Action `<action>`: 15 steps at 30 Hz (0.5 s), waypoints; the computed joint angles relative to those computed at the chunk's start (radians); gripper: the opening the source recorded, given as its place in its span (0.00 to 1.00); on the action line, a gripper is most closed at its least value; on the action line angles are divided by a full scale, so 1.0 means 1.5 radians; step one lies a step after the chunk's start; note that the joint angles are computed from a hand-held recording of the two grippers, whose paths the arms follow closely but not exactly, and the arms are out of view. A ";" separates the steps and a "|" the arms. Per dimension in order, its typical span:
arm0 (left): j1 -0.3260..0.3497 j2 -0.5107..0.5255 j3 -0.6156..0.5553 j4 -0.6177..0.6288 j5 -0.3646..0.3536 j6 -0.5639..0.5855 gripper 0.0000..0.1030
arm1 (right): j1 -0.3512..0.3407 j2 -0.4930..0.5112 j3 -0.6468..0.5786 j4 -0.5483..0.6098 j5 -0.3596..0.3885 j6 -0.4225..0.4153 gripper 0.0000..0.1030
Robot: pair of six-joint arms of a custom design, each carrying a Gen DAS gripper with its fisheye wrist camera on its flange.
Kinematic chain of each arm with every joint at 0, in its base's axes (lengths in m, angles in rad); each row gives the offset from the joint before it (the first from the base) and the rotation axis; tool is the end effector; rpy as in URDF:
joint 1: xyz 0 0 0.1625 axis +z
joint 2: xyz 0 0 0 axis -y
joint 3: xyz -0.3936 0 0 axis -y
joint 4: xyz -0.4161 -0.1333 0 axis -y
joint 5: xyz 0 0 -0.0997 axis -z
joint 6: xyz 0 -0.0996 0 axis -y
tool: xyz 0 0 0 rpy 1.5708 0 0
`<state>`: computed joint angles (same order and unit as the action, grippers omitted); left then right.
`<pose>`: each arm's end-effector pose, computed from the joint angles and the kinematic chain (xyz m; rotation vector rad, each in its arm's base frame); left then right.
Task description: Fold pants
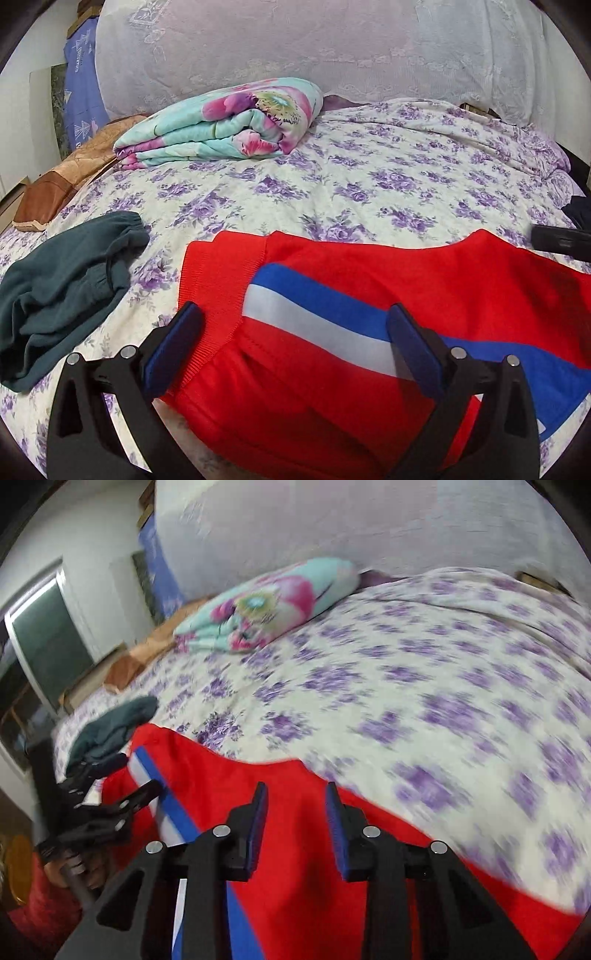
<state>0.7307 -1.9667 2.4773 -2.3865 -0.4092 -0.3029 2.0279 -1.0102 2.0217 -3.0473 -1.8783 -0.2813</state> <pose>-0.0870 -0.3797 0.3145 0.3534 2.0836 -1.0184 0.3405 -0.4585 0.1030 0.9134 -2.6450 0.6976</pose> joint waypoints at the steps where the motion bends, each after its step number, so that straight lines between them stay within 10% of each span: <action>1: -0.001 0.003 0.000 0.005 0.005 -0.003 0.96 | -0.002 0.015 -0.019 0.014 -0.001 -0.004 0.31; 4: 0.001 0.016 -0.005 0.013 0.014 -0.009 0.96 | -0.002 0.065 -0.063 0.040 -0.030 -0.006 0.28; 6: 0.001 0.018 -0.006 0.018 0.016 -0.012 0.96 | -0.004 0.067 -0.056 0.039 -0.043 -0.020 0.09; 15: 0.007 0.027 -0.012 0.037 0.027 -0.033 0.96 | 0.009 0.133 -0.097 0.000 -0.141 -0.059 0.06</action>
